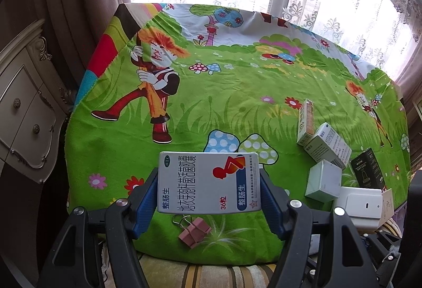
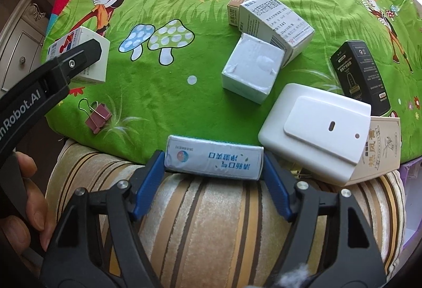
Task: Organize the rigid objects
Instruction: 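Carry both boxes into the purple box and open both grippers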
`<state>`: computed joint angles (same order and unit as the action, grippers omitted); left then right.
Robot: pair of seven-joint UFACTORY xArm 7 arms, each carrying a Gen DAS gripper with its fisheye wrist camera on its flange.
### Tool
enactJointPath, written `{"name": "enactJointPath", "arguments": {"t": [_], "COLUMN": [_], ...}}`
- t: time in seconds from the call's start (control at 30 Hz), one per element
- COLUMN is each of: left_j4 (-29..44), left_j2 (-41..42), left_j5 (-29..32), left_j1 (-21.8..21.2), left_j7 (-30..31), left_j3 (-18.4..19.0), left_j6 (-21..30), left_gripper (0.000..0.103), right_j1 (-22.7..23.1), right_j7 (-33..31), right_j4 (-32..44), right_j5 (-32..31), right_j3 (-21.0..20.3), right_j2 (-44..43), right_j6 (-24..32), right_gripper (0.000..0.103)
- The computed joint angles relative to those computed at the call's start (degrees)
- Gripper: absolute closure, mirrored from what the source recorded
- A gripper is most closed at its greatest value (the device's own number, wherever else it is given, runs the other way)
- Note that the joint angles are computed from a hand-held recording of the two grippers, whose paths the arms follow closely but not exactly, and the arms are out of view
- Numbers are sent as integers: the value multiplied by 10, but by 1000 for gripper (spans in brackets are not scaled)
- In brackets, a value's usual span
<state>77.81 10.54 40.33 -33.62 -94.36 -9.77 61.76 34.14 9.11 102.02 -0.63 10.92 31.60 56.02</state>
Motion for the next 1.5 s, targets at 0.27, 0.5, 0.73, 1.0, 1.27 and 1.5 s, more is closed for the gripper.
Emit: {"name": "enactJointPath", "arguments": {"t": [0.27,0.5,0.73,1.0,1.27,1.5], "left_j4": [36,73,123,196,280,373], "left_j2": [11,25,51,95,149,208], "left_j5": [17,27,37,44,43,36], "left_j1": [-21,-43,-71,-108,-146,-182], "left_j7": [5,13,29,59,102,150], "left_j3": [-4,-6,-4,9,30,56], "left_j6": [58,99,131,157,174,188], "left_gripper": [33,33,33,33,33,33], "right_j1": [-21,-43,-62,-90,-116,-140], "right_j7": [-28,-56,-75,-90,-88,-93], "right_j4": [-67,-138,-193,-250,-298,-342], "right_j5": [22,44,65,87,88,91], "right_j3": [11,18,20,13,-1,-13], "right_j2": [-55,-118,-166,-223,-270,-308], "right_j6": [-48,-97,-136,-169,-194,-211], "right_gripper": [27,27,27,27,27,27]}}
